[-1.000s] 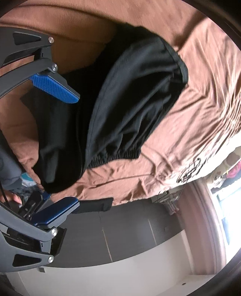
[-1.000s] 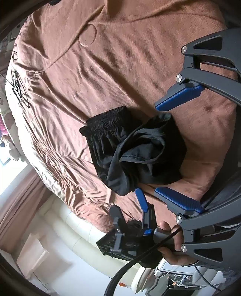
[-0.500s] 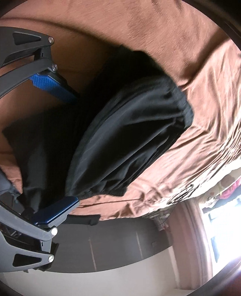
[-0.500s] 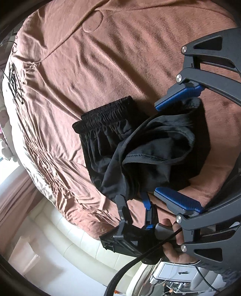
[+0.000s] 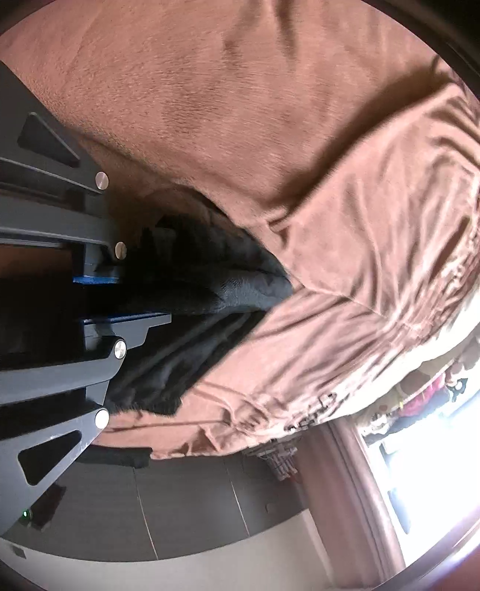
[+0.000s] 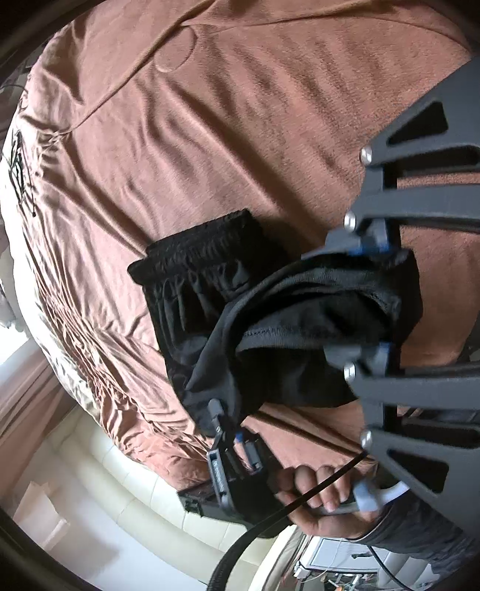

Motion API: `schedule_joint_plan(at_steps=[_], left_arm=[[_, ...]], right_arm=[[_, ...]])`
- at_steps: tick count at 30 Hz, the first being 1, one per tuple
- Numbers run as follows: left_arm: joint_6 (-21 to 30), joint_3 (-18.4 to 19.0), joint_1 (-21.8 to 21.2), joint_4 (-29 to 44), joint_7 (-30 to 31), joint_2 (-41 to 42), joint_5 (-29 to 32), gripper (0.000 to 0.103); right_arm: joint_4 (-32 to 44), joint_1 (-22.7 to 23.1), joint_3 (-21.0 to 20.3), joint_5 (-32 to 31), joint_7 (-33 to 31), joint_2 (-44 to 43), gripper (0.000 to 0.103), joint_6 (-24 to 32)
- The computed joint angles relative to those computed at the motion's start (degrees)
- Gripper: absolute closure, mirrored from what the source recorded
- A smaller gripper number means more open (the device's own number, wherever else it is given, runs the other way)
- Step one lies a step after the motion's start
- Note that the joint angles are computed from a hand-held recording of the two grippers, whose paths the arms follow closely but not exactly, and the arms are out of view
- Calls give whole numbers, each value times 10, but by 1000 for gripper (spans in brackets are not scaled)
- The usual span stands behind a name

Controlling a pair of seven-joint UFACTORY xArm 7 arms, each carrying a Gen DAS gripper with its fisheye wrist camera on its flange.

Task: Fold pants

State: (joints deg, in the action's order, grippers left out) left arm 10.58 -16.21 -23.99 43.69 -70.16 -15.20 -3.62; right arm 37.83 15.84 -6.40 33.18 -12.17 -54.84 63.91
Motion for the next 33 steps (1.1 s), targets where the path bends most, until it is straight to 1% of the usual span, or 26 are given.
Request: schedule_joint_plan(at_steps=[1,2,5,10,17,24,27,29,30,32,33], left_arm=[[1,-4,7,6,-3,-3,10,92],[2,-5,10,9,-4,-5,15,93],[15,-7,20,43,2,4,35,93],[38,-6,27,111,19,39,64,94],[61,8,8,207,53,113,80,95],[80,25,-20,292,98,188,63,95],[87,28,-28,326,126,221,43,95],[97,24,-31,355,160,248,15,95],[101,23,-33,366,172,257,5,94],[125,33,-45,389,169,273,16,81],[129,40,-52,391,160,275,27,63]], right_arm=[[-1,0,-2,1,1,-2,85,1],[-3,-1,-5,3,1,-5,89,3],[-9,-2,-11,6,0,-15,93,6],[-20,-3,-20,11,-10,-31,95,11],[-27,-7,-31,20,-17,-48,98,23],[-38,-19,-43,24,-15,-63,98,34],[-43,-25,-44,26,-10,-68,98,39],[-46,-28,-46,26,-6,-71,98,44],[-47,-30,-47,26,-5,-71,98,47],[-49,-34,-49,25,-2,-72,98,52],[-49,-36,-51,26,0,-71,98,54]])
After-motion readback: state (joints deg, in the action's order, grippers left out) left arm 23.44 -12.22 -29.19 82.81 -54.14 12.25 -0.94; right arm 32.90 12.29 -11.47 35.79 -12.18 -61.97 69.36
